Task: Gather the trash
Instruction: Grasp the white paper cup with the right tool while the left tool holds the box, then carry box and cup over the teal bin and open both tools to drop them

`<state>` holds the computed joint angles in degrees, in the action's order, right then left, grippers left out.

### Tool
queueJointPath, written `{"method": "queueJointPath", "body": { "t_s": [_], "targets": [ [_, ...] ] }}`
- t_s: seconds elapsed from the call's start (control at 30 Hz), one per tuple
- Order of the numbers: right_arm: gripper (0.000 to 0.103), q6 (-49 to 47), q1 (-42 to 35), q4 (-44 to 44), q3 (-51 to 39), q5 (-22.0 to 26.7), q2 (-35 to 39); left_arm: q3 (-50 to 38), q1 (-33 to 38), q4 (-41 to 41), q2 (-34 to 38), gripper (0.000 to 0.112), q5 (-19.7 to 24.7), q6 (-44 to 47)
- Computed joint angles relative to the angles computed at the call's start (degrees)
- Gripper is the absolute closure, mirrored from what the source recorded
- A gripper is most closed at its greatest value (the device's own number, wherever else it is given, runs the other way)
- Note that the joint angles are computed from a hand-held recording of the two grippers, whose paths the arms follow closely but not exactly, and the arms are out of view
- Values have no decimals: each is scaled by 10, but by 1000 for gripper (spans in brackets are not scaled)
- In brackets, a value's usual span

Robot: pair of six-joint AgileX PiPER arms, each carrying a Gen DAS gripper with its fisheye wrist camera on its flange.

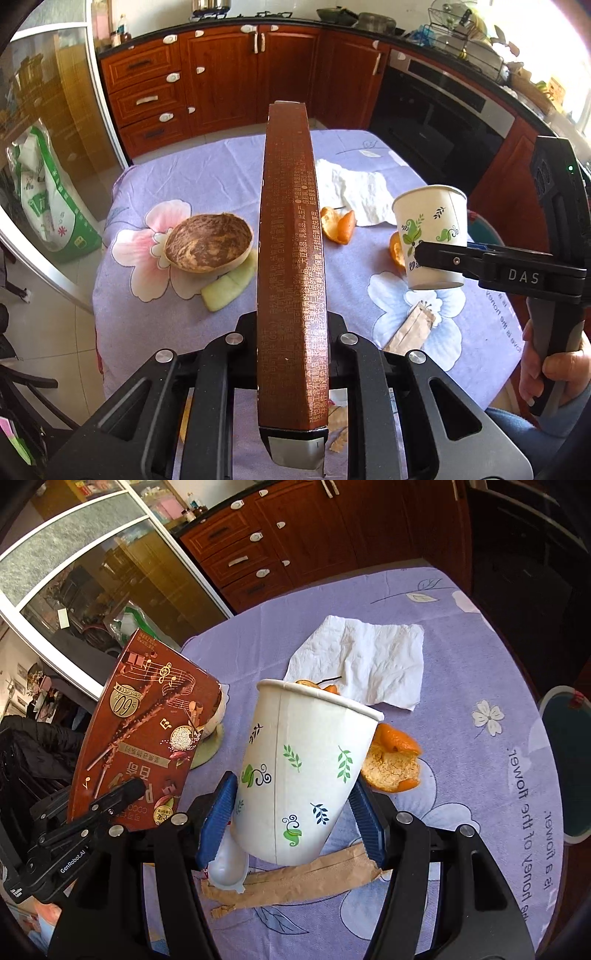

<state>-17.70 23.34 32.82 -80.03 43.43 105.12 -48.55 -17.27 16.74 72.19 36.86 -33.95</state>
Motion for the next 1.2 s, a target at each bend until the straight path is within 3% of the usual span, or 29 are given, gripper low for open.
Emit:
{"method": "queueJointPath", "body": {
  "t_s": [0.33,0.6,0.9,1.2],
  "targets": [
    [44,-82,-112,59,85,-6,-97,-118,-120,51,52,94,46,-54],
    [44,-175,-281,113,120,21,-128,-255,-193,45,164,94,70,-22],
    [44,-211,-433,129,70,39,-25,-459,-236,-6,331,94,127,58],
    [43,-171,-457,90,-6,50,85,-701,-249,-66,501,94,228,154]
  ]
}}
